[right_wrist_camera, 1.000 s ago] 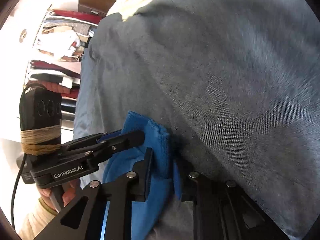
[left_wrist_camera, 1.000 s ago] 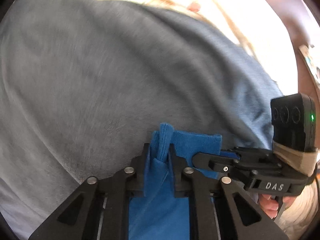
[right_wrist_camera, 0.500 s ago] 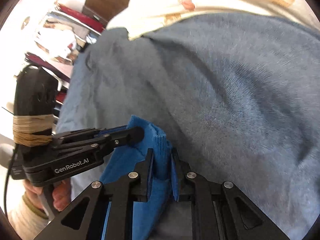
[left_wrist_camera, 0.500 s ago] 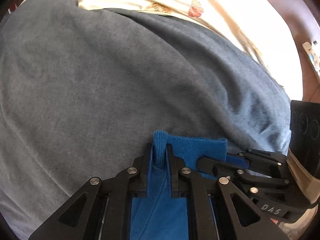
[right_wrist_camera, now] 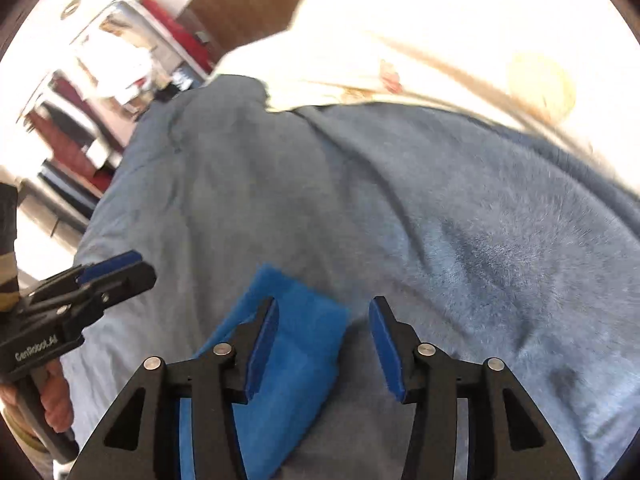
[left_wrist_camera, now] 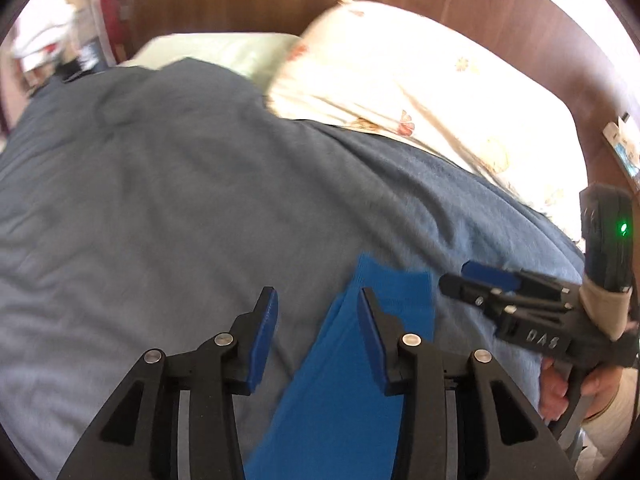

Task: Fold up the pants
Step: 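Open both grippers and release the folded leg onto the pants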

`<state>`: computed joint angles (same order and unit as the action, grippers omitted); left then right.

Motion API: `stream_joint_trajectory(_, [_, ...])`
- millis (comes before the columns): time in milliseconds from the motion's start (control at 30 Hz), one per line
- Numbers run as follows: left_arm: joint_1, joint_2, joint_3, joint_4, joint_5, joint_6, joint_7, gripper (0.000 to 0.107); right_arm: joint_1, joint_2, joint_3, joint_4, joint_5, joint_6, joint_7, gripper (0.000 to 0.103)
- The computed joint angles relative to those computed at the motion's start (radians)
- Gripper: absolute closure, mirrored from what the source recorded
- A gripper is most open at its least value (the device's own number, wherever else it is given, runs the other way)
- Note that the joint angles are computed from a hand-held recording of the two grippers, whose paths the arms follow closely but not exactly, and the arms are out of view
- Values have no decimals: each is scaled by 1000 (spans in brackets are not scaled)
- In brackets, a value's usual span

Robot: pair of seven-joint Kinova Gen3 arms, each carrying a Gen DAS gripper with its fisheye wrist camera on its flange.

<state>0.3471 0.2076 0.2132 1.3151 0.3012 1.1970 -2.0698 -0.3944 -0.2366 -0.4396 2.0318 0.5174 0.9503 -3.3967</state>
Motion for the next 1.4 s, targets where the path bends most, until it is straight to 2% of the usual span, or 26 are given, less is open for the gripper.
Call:
stream_joint_trajectory(200, [-103, -227, -74, 193, 64, 18, 3, 67, -78, 0, -71, -109, 13, 67, 130, 54])
stream_joint_trajectory(433, [-202, -456, -210, 308, 95, 125, 12, 66, -201, 78, -144, -258, 73, 102, 225, 54])
stream_joint_trajectory(667, [-279, -653, -353, 362, 14, 251, 6, 62, -365, 181, -167, -379, 98, 125, 255, 54])
stream_joint_trajectory(1000, [-344, -793, -586, 399, -103, 398, -86, 60, -585, 354, -139, -517, 85, 135, 299, 54])
stream_joint_trajectory(1233, [-398, -889, -646, 491, -210, 367, -93, 54, -689, 445, -84, -552, 53, 101, 323, 54])
stream_joint_trajectory(1400, [-450, -887, -688, 567, -300, 356, -57, 54, -717, 506, -35, -554, -11, 61, 382, 55])
